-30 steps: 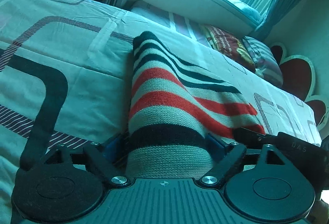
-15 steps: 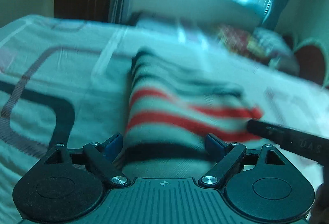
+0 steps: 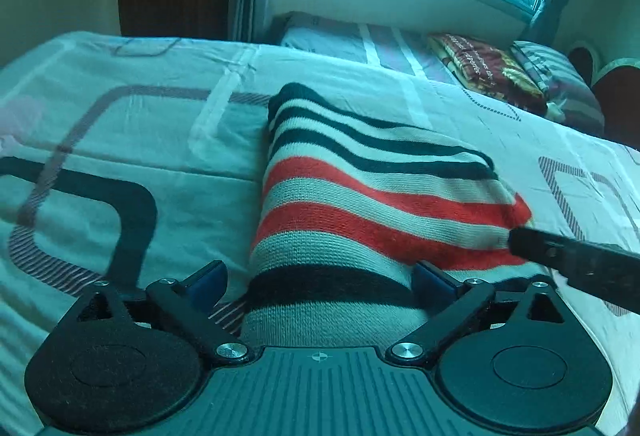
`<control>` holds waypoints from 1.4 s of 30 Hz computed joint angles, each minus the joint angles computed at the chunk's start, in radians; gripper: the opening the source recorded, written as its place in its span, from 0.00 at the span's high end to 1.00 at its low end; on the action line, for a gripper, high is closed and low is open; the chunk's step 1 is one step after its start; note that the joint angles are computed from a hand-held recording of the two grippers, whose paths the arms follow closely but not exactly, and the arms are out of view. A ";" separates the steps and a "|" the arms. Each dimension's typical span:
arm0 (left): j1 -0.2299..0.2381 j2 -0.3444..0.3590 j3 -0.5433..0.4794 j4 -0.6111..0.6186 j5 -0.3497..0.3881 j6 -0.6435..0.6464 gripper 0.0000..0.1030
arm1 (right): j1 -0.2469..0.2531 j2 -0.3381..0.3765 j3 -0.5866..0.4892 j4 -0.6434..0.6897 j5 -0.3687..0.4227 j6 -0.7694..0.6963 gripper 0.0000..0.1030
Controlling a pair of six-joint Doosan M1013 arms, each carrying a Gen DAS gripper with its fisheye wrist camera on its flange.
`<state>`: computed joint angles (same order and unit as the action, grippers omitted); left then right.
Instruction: Fold small clothes
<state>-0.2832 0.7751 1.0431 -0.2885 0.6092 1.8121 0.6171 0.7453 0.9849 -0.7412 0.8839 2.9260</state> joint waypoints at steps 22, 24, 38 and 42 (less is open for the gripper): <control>0.012 -0.136 0.188 -0.054 -0.009 0.136 0.04 | 0.104 -0.064 0.085 -0.096 0.157 0.213 0.42; 0.012 -0.151 0.203 -0.038 -0.011 0.133 0.04 | 0.110 -0.069 0.087 -0.084 0.165 0.215 0.35; 0.012 -0.315 0.361 0.120 -0.078 0.062 0.00 | 0.141 -0.169 0.185 0.028 0.030 0.179 0.02; -0.002 -0.393 0.447 0.243 -0.149 -0.058 0.00 | 0.161 -0.214 0.228 0.031 0.007 0.177 0.01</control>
